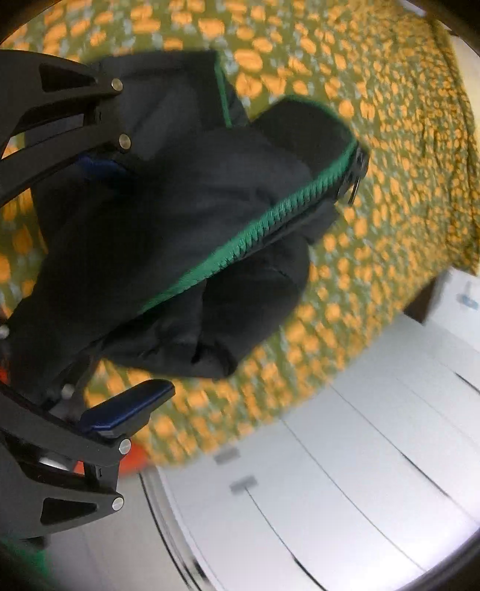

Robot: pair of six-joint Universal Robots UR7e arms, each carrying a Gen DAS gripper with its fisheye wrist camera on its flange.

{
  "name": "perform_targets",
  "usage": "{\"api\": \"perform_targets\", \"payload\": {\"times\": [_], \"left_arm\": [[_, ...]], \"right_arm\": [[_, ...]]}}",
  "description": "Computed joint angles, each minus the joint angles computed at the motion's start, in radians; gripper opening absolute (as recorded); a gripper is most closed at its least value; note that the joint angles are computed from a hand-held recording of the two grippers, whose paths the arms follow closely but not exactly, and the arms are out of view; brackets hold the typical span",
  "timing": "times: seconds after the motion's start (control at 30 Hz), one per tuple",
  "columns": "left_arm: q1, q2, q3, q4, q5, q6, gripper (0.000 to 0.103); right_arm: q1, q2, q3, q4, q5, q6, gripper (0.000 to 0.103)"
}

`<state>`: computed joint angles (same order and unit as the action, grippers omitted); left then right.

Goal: Fold large clothes

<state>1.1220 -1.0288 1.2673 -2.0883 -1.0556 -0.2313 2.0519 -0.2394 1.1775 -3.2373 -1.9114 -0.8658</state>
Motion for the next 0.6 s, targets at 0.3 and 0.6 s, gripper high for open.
{"api": "perform_targets", "payload": {"times": [0.3,0.6], "left_arm": [[0.028,0.016,-0.056,0.118,0.05,-0.074,0.031],[0.09,-0.047,-0.021,0.131,0.079,0.002,0.031]], "right_arm": [[-0.036,-0.09,0.1,0.099,0.143,0.033,0.048],[-0.187,-0.315,0.172,0.434,0.483,0.314,0.05]]}}
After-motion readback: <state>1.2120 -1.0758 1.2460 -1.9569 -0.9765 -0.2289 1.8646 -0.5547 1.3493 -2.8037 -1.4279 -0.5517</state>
